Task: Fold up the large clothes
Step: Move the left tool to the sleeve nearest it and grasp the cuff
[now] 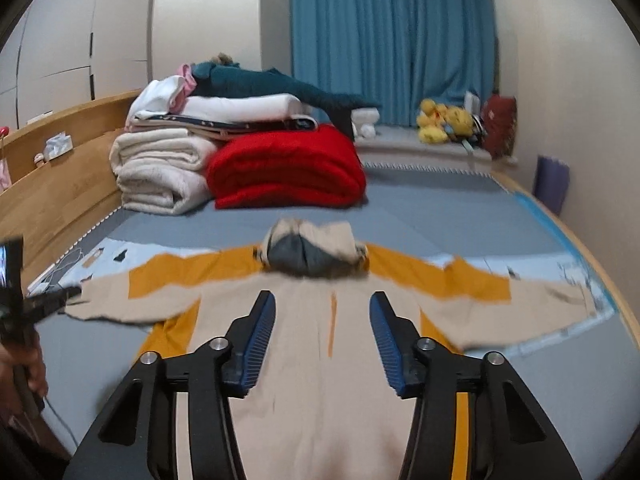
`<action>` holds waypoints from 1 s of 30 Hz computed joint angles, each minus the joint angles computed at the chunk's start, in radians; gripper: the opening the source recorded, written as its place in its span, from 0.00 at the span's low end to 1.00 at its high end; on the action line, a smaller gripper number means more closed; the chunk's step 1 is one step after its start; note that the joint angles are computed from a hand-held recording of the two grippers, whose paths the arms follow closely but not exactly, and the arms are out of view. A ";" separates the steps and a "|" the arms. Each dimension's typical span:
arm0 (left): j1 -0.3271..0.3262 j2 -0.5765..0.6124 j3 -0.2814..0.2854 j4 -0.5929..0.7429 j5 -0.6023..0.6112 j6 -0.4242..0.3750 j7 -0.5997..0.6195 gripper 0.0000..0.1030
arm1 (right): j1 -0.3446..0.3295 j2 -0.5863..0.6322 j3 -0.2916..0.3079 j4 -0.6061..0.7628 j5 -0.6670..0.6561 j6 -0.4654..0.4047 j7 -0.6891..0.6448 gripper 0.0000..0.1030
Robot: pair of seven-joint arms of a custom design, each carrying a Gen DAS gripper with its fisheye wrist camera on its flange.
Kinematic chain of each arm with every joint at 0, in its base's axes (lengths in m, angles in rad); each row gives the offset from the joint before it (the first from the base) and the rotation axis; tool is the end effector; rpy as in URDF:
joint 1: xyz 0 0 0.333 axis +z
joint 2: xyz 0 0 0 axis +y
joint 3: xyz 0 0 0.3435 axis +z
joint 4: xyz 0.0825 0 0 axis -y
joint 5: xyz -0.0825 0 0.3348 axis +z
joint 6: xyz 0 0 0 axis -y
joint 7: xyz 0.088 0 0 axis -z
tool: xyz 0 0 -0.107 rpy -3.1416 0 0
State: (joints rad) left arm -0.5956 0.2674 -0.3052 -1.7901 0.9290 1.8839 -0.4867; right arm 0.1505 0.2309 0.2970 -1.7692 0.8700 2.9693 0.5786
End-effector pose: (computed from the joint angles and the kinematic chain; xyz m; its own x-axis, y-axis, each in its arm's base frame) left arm 0.4232 -0.4107 0.4665 0.6787 -0.7290 0.0884 -0.4761 -0.5285 -0.7029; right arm 0.5931 0.2033 0.5761 0.5797 -0.8146 -0.0204 -0.4115 -0.2711 -0.8702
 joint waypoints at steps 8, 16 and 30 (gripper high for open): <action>0.116 -0.109 0.013 -0.289 -0.116 0.212 -0.108 0.11 | 0.044 0.206 -0.016 0.196 -0.200 -0.047 0.122 0.45; 0.206 -0.294 0.029 -0.585 -0.108 0.359 -0.390 0.11 | 0.010 0.301 0.038 0.284 -0.368 -0.087 0.196 0.45; 0.373 -0.433 0.084 -0.906 0.064 0.645 -0.778 0.23 | 0.039 0.440 -0.010 0.453 -0.578 -0.258 0.433 0.30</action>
